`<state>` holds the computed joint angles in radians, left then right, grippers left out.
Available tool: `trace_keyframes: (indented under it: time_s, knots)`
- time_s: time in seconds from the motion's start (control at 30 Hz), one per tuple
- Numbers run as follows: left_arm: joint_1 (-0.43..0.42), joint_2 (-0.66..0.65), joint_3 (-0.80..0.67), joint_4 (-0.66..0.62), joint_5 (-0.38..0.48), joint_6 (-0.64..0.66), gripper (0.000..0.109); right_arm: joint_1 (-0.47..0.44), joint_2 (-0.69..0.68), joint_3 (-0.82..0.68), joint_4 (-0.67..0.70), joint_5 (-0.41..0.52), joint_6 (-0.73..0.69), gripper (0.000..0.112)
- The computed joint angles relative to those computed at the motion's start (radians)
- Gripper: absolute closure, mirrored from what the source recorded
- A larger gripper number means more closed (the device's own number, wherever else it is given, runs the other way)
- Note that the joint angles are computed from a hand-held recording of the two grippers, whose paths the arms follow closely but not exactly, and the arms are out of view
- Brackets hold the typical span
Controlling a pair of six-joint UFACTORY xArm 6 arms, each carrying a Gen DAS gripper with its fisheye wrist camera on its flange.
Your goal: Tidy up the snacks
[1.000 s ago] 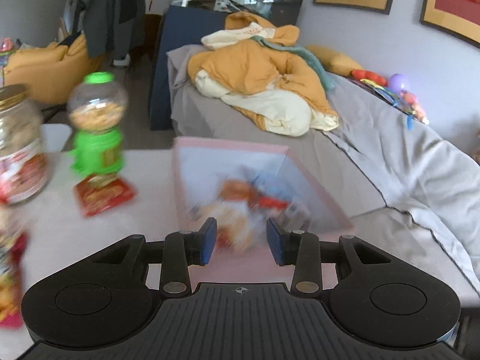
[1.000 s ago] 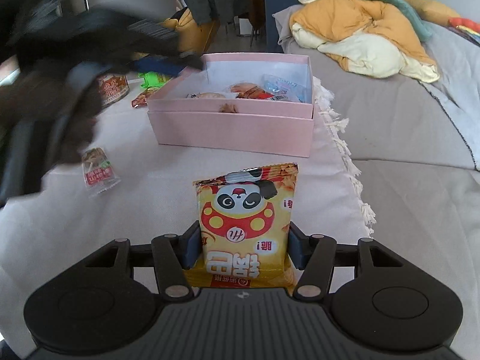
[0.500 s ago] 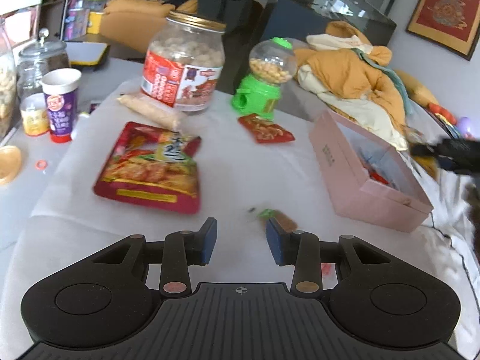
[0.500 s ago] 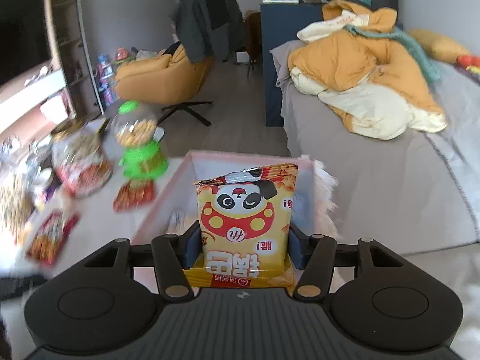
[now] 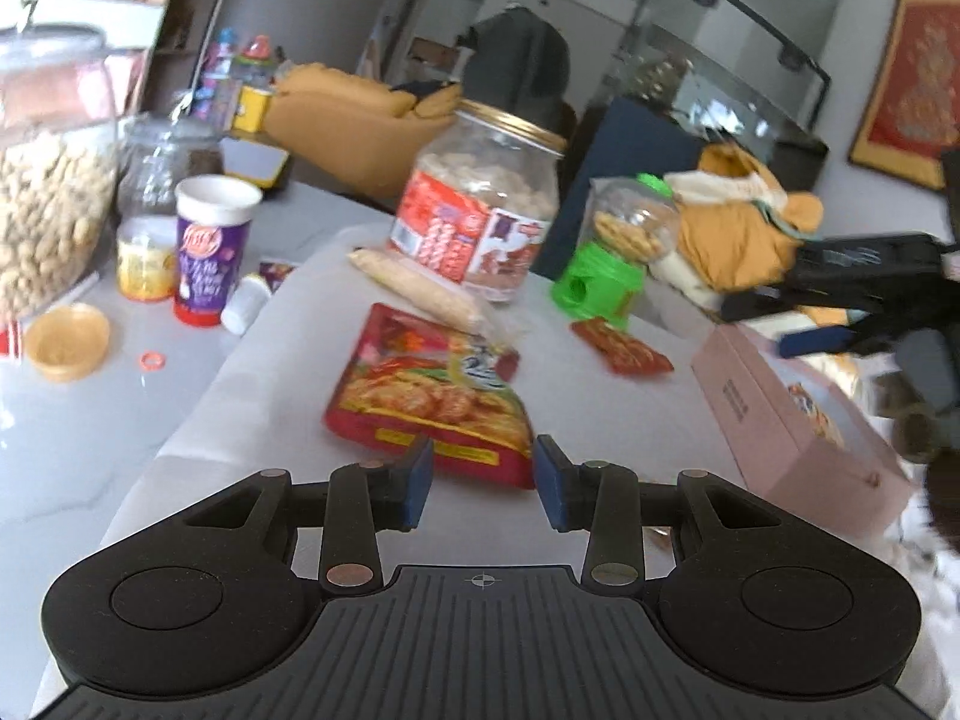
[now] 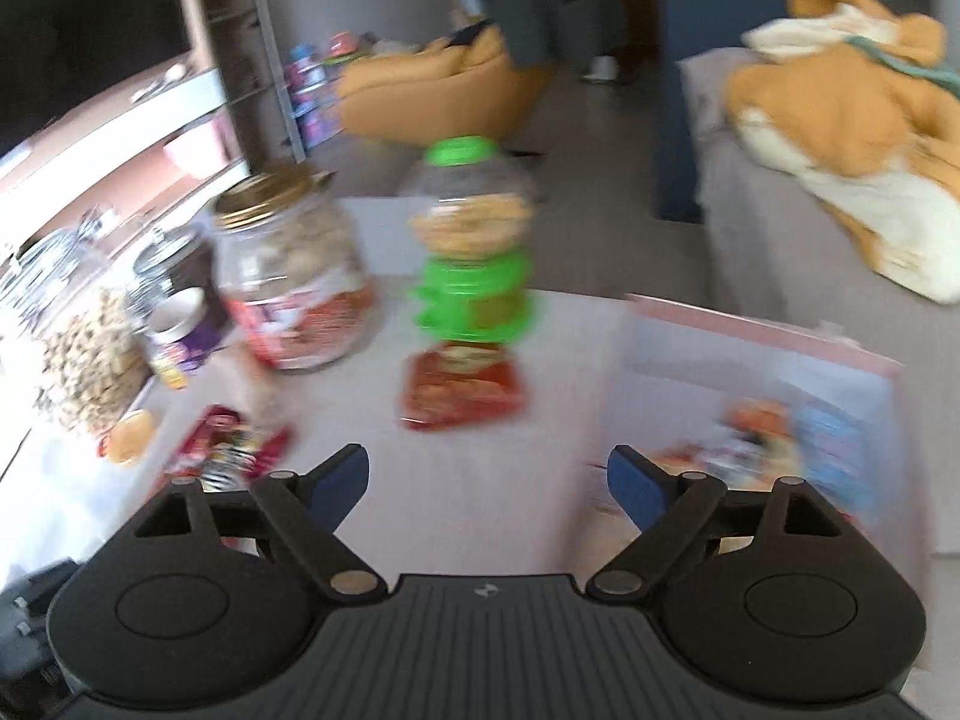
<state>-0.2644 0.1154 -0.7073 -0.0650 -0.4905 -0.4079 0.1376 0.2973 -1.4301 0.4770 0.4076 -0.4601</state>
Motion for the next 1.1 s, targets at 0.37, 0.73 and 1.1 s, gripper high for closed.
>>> trace_keyframes:
  time_s: [0.37, 0.73, 1.1]
  knots:
    - [0.039, 0.01, 0.003, 0.117, -0.005, -0.122, 0.067, 0.226, 0.419, -0.467, -0.393, 0.049, 0.223, 0.041]
    - [0.02, 0.001, 0.023, 0.05, -0.042, -0.089, 0.067, 0.143, 0.197, -0.273, -0.203, 0.265, 0.118, 0.09]
    - [-0.074, 0.006, -0.097, 0.19, 0.149, -0.138, 0.067, 0.044, -0.293, 0.414, -0.127, 0.052, -0.085, 0.098]
